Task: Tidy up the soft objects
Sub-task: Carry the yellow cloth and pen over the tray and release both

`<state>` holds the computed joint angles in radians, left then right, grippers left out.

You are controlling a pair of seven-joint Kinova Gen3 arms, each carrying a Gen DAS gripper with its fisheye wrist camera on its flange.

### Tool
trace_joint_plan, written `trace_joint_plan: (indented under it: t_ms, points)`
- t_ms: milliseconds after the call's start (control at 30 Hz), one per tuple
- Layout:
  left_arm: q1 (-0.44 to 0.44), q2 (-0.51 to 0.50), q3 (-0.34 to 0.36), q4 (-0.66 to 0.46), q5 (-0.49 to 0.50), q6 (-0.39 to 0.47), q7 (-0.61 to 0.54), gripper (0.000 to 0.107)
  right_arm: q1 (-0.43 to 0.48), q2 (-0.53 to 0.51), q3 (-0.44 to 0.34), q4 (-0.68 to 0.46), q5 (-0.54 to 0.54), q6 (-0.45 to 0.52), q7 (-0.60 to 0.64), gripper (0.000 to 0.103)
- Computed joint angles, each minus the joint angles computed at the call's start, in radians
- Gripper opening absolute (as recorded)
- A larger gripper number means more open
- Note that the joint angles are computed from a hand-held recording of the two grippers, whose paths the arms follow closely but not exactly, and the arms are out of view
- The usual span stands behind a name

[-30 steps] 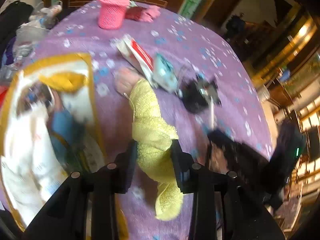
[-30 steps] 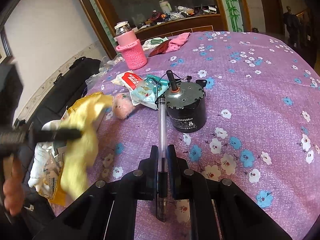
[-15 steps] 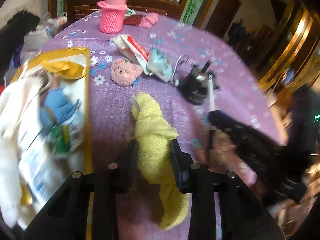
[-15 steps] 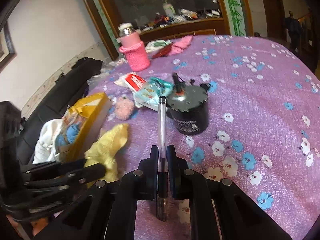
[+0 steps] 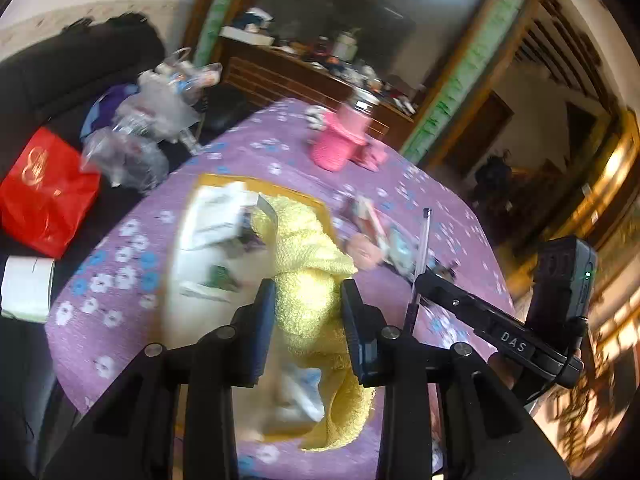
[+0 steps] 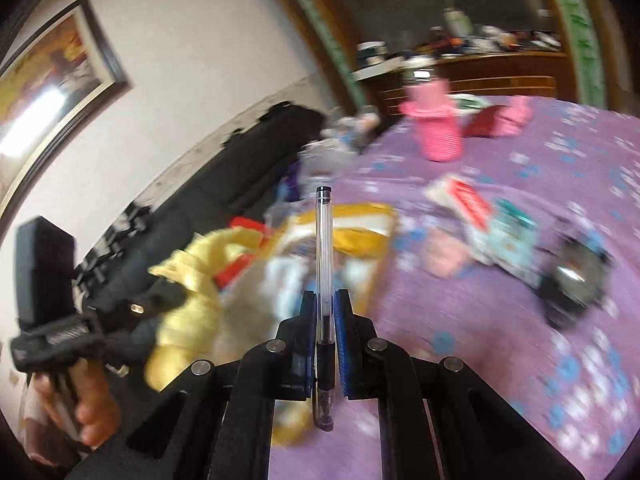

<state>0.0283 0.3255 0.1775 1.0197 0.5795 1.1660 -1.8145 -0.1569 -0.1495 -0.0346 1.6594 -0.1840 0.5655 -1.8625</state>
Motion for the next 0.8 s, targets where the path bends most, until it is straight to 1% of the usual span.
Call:
trace_joint_plan:
  t_ms: [33, 67, 100, 133, 233, 267, 300, 367, 433, 500, 567, 633, 700, 733, 767, 800]
  points:
    - [-0.011, 0.016, 0.0, -0.01, 0.011, 0.001, -0.009, 0.03, 0.004, 0.03, -0.01, -0.037, -0.001, 0.013, 0.011, 0.009]
    - [-0.016, 0.036, -0.001, -0.027, 0.012, 0.001, -0.009, 0.03, 0.026, 0.066, -0.038, -0.083, 0.015, 0.038, 0.009, 0.009]
    - [-0.02, 0.057, 0.001, -0.045, 0.012, 0.004, -0.013, 0.03, 0.029, 0.095, -0.051, -0.123, 0.047, 0.064, -0.008, 0.009]
    - [-0.02, 0.067, 0.006, -0.051, 0.013, 0.002, -0.017, 0.03, 0.014, 0.124, -0.051, -0.162, 0.087, 0.092, -0.03, 0.009]
    - [-0.029, 0.116, 0.02, -0.089, 0.021, 0.019, -0.019, 0.03, -0.104, 0.197, 0.024, -0.261, 0.209, 0.182, -0.121, 0.009]
    - [-0.036, 0.134, 0.026, -0.107, 0.027, 0.029, -0.026, 0.03, -0.125, 0.223, 0.031, -0.297, 0.25, 0.219, -0.154, 0.009]
    - [-0.041, 0.145, 0.032, -0.114, 0.033, 0.032, -0.034, 0.03, -0.129, 0.245, 0.019, -0.331, 0.291, 0.256, -0.185, 0.009]
    - [-0.049, 0.155, 0.04, -0.121, 0.039, 0.038, -0.052, 0.03, -0.105, 0.296, -0.031, -0.407, 0.345, 0.329, -0.209, 0.009]
    - [-0.037, 0.188, 0.036, -0.172, 0.02, 0.071, -0.03, 0.03, -0.113, 0.34, -0.031, -0.47, 0.348, 0.391, -0.198, 0.009]
    - [-0.028, 0.224, 0.045, -0.223, 0.011, 0.1, -0.034, 0.03, -0.126, 0.381, -0.023, -0.531, 0.343, 0.447, -0.186, 0.009]
    - [-0.02, 0.261, 0.054, -0.282, 0.006, 0.137, -0.023, 0.03, -0.153, 0.432, -0.008, -0.606, 0.366, 0.52, -0.2, 0.009]
    - [-0.008, 0.292, 0.063, -0.329, 0.001, 0.163, -0.027, 0.031, -0.182, 0.471, 0.012, -0.684, 0.386, 0.572, -0.239, 0.009]
    - [0.017, 0.303, 0.057, -0.346, -0.02, 0.161, -0.022, 0.033, -0.185, 0.48, 0.006, -0.704, 0.392, 0.575, -0.291, 0.01]
    - [0.029, 0.301, 0.054, -0.341, -0.034, 0.151, -0.03, 0.038, -0.196, 0.472, 0.015, -0.69, 0.405, 0.562, -0.328, 0.011]
    - [0.04, 0.296, 0.05, -0.334, -0.048, 0.142, -0.037, 0.044, -0.22, 0.447, 0.041, -0.656, 0.413, 0.546, -0.369, 0.014]
    - [0.042, 0.299, 0.051, -0.338, -0.05, 0.145, -0.033, 0.044, -0.231, 0.425, 0.05, -0.628, 0.423, 0.528, -0.409, 0.017]
